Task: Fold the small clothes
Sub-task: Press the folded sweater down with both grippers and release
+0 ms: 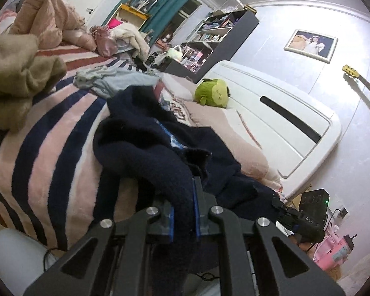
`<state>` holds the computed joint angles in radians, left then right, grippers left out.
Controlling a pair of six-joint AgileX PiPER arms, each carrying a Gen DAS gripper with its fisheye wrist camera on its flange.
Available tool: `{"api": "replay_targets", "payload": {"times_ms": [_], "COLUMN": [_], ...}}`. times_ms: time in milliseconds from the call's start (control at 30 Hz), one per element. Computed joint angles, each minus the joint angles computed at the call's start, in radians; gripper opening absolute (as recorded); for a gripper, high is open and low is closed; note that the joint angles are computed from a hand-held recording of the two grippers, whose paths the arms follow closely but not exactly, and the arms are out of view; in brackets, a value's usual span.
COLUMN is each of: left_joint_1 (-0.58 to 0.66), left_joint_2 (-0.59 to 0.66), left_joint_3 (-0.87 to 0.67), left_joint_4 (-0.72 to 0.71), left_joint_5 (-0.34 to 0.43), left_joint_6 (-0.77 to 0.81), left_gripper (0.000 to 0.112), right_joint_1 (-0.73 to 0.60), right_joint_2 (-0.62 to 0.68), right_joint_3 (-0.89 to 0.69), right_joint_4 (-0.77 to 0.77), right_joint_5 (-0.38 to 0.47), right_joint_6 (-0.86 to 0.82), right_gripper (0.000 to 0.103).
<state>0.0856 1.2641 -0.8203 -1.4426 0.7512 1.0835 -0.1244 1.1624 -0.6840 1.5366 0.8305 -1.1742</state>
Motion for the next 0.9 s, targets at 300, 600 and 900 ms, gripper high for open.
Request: {"api": "replay_targets", "payload": {"times_ms": [300,600,900], "left_joint_1": [0.129,0.084,-0.04], "left_joint_2": [-0.086,0.023,0.598], "left_joint_3": [-0.016,-0.212,-1.011], "left_joint_4": [-0.025,0.075,0.761], "left_joint_5": [0.17,0.036,-0.028], "left_joint_6": [-0.011,-0.038,-0.701], "left_gripper": [0.007,0.008,0.009], "right_joint_1": [-0.003,0.028,0.055], "right_joint_2": [-0.044,0.054,0.605], "right_joint_3": [-0.037,-0.229,-1.048], "right_joint_4": [-0.008,-0.104,-0.687], "right_joint_5": [0.09,-0.011,-0.003], "right_joint_6": [0.019,0.111,0.762], "right_gripper": [0.006,0.006,0.006]}}
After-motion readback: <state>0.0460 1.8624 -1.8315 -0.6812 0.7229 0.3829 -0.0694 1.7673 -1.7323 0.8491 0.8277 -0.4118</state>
